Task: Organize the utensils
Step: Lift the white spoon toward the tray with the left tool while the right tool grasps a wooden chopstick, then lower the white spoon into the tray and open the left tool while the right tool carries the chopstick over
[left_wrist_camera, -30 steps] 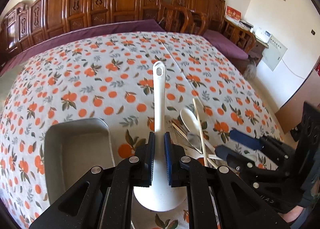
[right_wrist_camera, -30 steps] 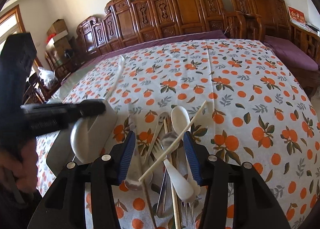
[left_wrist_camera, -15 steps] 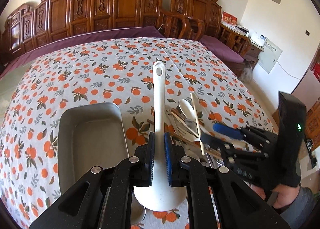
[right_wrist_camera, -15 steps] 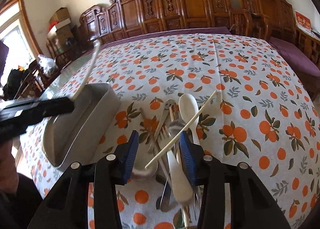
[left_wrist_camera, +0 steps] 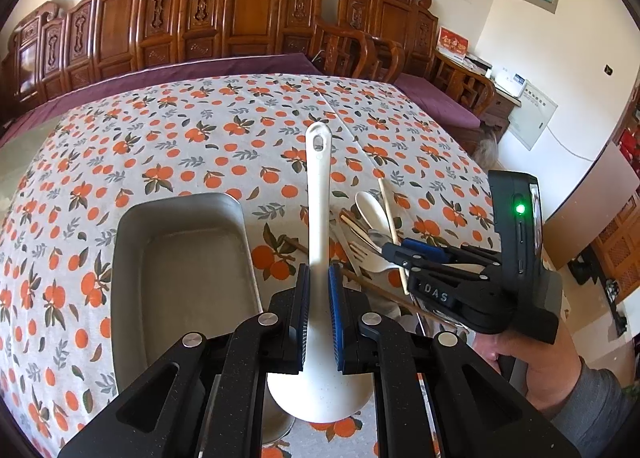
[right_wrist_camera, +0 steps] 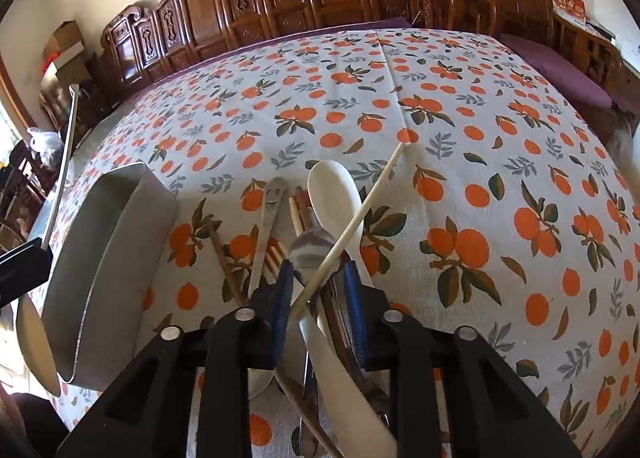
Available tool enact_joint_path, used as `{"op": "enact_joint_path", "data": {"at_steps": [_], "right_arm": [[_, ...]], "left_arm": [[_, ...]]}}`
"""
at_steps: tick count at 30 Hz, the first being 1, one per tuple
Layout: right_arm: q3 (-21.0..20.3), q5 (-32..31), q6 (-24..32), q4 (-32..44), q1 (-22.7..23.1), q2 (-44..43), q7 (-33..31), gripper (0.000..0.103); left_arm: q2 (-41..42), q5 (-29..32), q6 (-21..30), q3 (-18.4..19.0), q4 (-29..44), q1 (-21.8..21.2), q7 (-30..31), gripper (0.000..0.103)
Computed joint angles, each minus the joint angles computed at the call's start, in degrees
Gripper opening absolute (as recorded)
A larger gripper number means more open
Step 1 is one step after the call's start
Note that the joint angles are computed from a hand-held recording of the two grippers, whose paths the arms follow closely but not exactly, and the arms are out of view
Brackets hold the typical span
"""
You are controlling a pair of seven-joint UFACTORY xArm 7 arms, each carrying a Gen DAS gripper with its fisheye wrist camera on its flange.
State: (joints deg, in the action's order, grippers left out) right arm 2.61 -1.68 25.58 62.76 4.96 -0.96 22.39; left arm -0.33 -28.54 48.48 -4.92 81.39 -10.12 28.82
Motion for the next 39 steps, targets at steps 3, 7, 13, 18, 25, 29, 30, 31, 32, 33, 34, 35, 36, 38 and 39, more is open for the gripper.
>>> {"op": "enact_joint_path", "data": {"at_steps": [3, 7, 13, 18, 25, 29, 30, 31, 32, 33, 34, 35, 36, 38, 39], "right_arm": [[-0.26, 3.29, -0.33, -0.14, -0.11, -0.21, -2.16, 0.020], [-0.50, 7.14, -0.48, -0.63, -0.29, -0.70, -3.94, 0.017], [-0.47, 8.06, -1.28, -1.29, -0.33, -1.84, -4.97, 0.008], [-0.51, 8.35, -2.13, -2.06, -0.38, -3.01, -5.63, 0.006], [-0.75, 8.89, -5.24, -3.80, -0.35, -5.24, -6.40, 0.006], [-1.14, 11.17, -6.51, -4.41, 0.34, -6.33, -8.73, 0.006], [-1.10, 11.39, -6.84, -4.60, 0.44, -6.57, -9.00, 0.006], [-1.16, 12.02, -7.22, -4.77, 0.71, -6.84, -9.70, 0.006], [-1.10, 12.25, -7.43, -4.87, 0.86, -7.02, -9.94, 0.006], [-1.10, 12.63, -7.71, -5.02, 1.11, -7.25, -10.48, 0.006], [-1.00, 12.66, -7.90, -5.10, 1.28, -7.42, -10.79, 0.006], [-0.82, 12.39, -7.97, -5.09, 1.37, -7.46, -10.87, 0.006], [-0.68, 12.08, -7.98, -5.10, 1.42, -7.53, -10.86, 0.006], [-0.45, 11.88, -7.98, -5.16, 1.72, -7.72, -10.96, 0.006], [-0.48, 12.37, -8.08, -5.25, 2.13, -7.88, -11.54, 0.006]], "left_arm": [[-0.06, -0.77, 0.25, 0.36, 0.15, 0.42, 0.59, 0.008], [-0.18, -1.09, 0.11, 0.74, 0.08, 0.96, 1.07, 0.008], [-0.02, -0.64, 0.15, 1.05, 0.15, 1.61, 1.42, 0.008], [0.74, 0.04, 0.40, 1.32, 0.81, 2.35, 0.95, 0.008], [1.99, 1.75, 1.43, 1.66, 1.79, 3.69, 0.44, 0.008], [2.84, 3.39, 2.19, 1.78, 2.44, 4.41, -0.22, 0.008], [3.00, 3.99, 2.16, 1.79, 2.50, 4.54, -0.42, 0.008], [3.10, 4.39, 2.17, 1.75, 2.48, 4.63, -0.46, 0.008], [3.33, 5.05, 2.27, 1.75, 2.53, 4.72, -0.59, 0.008], [3.62, 5.55, 2.47, 1.72, 2.70, 4.79, -0.77, 0.008], [4.13, 6.52, 2.90, 1.71, 2.97, 4.83, -1.18, 0.008], [4.45, 7.25, 3.01, 1.67, 3.04, 4.87, -1.54, 0.008], [4.79, 8.19, 3.09, 1.62, 3.10, 4.86, -1.97, 0.008], [5.38, 9.81, 3.45, 1.51, 3.22, 4.84, -2.72, 0.008], [5.72, 10.42, 3.74, 1.46, 3.35, 4.84, -2.92, 0.008]]}}
